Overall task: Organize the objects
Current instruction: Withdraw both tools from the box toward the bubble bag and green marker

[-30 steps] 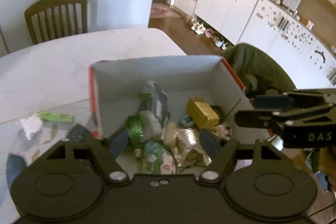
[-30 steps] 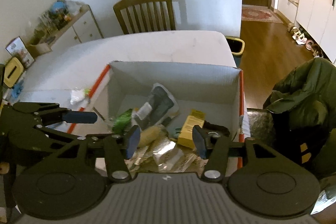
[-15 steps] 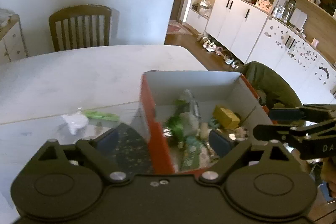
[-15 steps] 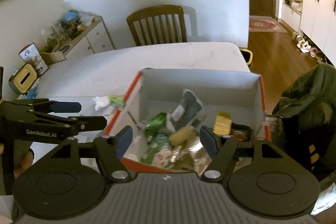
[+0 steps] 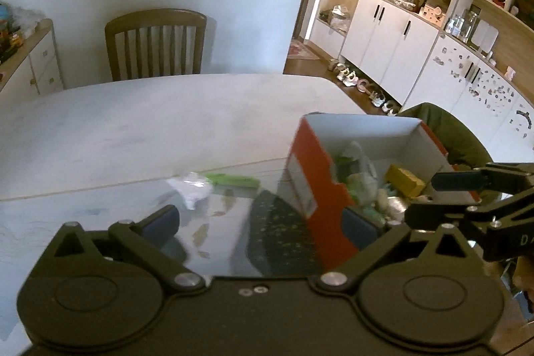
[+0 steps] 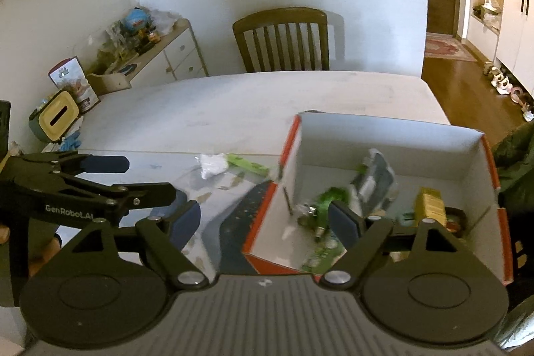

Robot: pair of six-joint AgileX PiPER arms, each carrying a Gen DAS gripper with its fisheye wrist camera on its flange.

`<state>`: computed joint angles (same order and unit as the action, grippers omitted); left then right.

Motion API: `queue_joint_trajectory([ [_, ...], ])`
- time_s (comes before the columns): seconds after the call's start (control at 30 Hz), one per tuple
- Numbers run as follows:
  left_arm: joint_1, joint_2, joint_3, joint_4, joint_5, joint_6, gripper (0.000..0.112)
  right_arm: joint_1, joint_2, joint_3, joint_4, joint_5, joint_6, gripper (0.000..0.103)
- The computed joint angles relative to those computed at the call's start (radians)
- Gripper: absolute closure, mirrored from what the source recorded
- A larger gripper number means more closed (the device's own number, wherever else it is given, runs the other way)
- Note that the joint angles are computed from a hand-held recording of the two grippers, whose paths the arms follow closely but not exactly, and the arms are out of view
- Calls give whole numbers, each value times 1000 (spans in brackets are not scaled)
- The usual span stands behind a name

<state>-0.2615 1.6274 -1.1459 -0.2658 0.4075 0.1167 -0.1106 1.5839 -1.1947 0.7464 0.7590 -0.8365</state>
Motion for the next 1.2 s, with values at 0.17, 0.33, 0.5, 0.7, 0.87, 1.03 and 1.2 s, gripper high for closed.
queue_joint_trajectory([
  [0.17, 88, 21, 19, -154, -31, 219, 10, 113, 22, -18, -91, -63, 142, 19],
  [0.33, 147, 71, 17, -326, -55, 434, 10, 208, 81, -87, -208, -99, 315, 19],
  [0.5, 174, 147, -15, -397, -68, 519, 10, 265, 189, -234, -299, -56, 441, 19],
  [0.7, 204, 246, -81, -467, -19, 540, 10, 321, 342, -435, -407, 12, 552, 19],
  [0.87, 209, 321, -130, -474, -41, 525, 10, 371, 450, -571, -516, 56, 587, 19],
  [1.03, 203, 374, -164, -463, -51, 519, 10, 393, 575, -746, -575, 129, 585, 19],
  [1.2, 193, 420, -202, -454, -60, 506, 10, 402, 720, -968, -620, 240, 549, 20],
])
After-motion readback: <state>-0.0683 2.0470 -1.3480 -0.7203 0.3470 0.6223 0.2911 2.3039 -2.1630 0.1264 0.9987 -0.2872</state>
